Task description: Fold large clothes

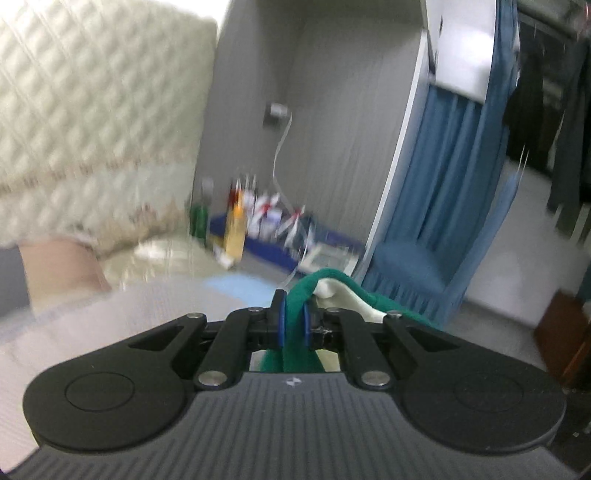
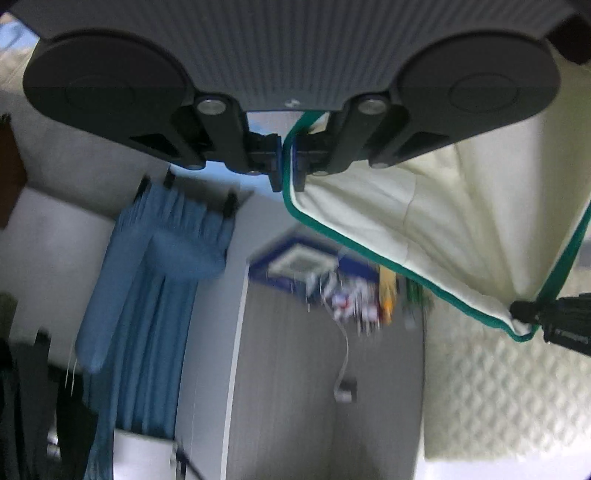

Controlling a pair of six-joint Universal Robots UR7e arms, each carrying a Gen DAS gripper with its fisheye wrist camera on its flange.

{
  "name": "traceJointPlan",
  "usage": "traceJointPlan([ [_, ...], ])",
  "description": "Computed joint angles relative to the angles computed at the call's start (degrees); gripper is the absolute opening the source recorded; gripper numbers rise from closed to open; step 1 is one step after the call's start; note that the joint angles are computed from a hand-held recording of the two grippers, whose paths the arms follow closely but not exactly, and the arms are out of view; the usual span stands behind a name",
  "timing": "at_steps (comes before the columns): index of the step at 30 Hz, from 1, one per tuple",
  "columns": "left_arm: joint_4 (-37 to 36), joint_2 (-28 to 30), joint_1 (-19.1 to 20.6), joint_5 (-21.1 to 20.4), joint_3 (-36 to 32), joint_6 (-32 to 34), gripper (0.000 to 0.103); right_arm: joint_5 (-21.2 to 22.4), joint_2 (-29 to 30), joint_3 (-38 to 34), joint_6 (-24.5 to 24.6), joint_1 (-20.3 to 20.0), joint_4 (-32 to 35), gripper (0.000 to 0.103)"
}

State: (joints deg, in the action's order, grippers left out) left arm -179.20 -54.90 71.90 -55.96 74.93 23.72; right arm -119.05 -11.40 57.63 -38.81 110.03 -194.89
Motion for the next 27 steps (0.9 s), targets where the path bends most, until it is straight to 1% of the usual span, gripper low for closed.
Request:
traceJointPlan([
  [3, 1.4, 2.0, 3.0, -0.6, 0.4, -1.2, 0.011, -0.4, 1.4, -0.1, 0.8, -1.5, 1.5, 0.008],
  [7, 2.3, 3.4, 5.1, -1.3, 1.1, -1.1, 0.011, 0.0, 2.4, -0.2, 1.7, -2.6, 2.9, 0.008],
  [11, 2.7, 3.9, 6.2, -2.5, 1.0, -1.1, 0.012, 0.9, 1.7, 0.3, 3.7, -2.9, 4.6, 0.008],
  [15, 4.0, 1.9, 6.1, -3.2, 3.0, -2.8, 0.013, 2.1, -0.9, 3.2, 8.4, -2.9, 6.3, 0.009],
  [16, 4.6, 0.8, 5.8, -3.3, 4.0, -3.5, 0.023, 2.5, -0.7, 2.1, 9.5, -3.0, 7.6, 0.011],
  [17, 5.8, -0.2, 5.6, -3.4, 4.8, -4.6, 0.044, 3.1, -1.5, 3.2, 10.6, -3.1, 7.7, 0.011],
  [18, 6.7, -1.3, 5.2, -3.1, 5.8, -5.8, 0.057, 3.7, -2.7, 5.0, 12.0, -3.0, 7.9, 0.011],
  [19, 6.6, -2.5, 4.7, -2.9, 7.4, -6.7, 0.065, 4.3, -3.7, 6.7, 12.5, -2.9, 7.7, 0.011],
  [22, 0.7, -7.2, 3.8, -6.2, 14.4, -6.2, 0.067, 4.8, -6.9, 12.2, 13.0, -2.0, 5.3, 0.011],
  [24, 1.4, -10.2, 2.7, -5.7, 17.6, -7.2, 0.067, 5.7, -9.6, 16.8, 15.3, -1.6, 3.7, 0.011],
  [25, 2.0, -11.8, 2.0, -4.8, 19.4, -7.7, 0.067, 6.0, -11.2, 19.3, 16.3, -1.3, 2.8, 0.011],
  [27, 1.6, -15.1, 0.2, -2.8, 23.4, -8.0, 0.067, 6.1, -13.7, 23.9, 16.6, -0.4, 0.2, 0.011],
])
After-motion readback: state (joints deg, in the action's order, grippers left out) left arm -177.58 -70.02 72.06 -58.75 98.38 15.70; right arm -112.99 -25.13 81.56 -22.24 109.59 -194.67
